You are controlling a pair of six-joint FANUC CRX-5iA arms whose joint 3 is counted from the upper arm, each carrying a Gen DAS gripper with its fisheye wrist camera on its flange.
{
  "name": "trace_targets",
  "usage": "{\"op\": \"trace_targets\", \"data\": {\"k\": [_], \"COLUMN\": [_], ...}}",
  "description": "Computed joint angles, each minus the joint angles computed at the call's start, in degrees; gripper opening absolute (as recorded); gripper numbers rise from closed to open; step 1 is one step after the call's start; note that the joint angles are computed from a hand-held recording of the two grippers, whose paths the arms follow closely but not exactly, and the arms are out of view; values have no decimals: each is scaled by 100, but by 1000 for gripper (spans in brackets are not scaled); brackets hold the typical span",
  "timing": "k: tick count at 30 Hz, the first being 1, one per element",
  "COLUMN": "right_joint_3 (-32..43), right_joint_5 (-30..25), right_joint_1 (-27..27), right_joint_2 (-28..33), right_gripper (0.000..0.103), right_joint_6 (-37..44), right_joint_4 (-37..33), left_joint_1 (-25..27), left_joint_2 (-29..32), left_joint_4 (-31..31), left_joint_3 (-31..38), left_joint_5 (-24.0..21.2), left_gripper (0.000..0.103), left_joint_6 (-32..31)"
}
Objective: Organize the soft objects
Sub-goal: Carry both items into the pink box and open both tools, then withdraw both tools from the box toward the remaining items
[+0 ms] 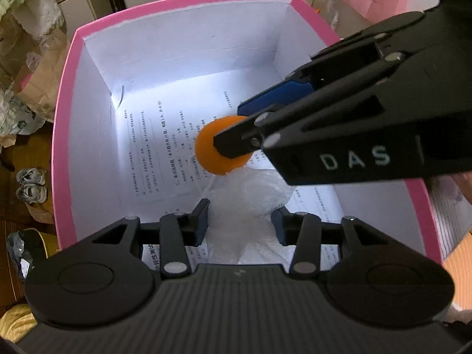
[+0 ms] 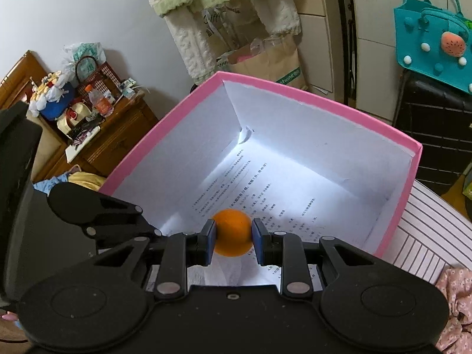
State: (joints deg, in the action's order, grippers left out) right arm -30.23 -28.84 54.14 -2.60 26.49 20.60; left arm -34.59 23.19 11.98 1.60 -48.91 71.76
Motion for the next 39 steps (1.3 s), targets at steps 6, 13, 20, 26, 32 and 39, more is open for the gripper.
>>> {"op": "trace_targets", "data": {"k": [6, 13, 20, 26, 32, 39], "right_joint_3": [106, -214, -722, -955, -983, -945], "right_joint_5": [-92, -24, -197, -885, -1771, -2784], "right_joint_1": [22, 148, 495, 1062, 1771, 2623], "right_joint_2": [61, -272, -816, -1233, -1503, -1697], "right_gripper": [34, 35, 35, 35, 43, 45], "right_joint_6": [190, -319, -1444, -2203, -2666, -3092], "right_joint_4": [-183, 213, 1211, 1957, 2374, 2538], "left_joint_1": [-3, 194, 192, 177, 112, 36], "left_joint_2": [-200, -875, -1536, -2000, -2488, -2914], "left_joint_4": [-197, 435, 351, 207, 106, 115], "left_joint_3": [-164, -1046, -1600, -1857, -2153, -2420], "left_joint_5": [85, 720, 1173, 1276, 1414, 1441], "left_gripper": [61, 62, 70, 72, 77, 79], "left_joint_6": [15, -686, -818, -682, -557, -565]}}
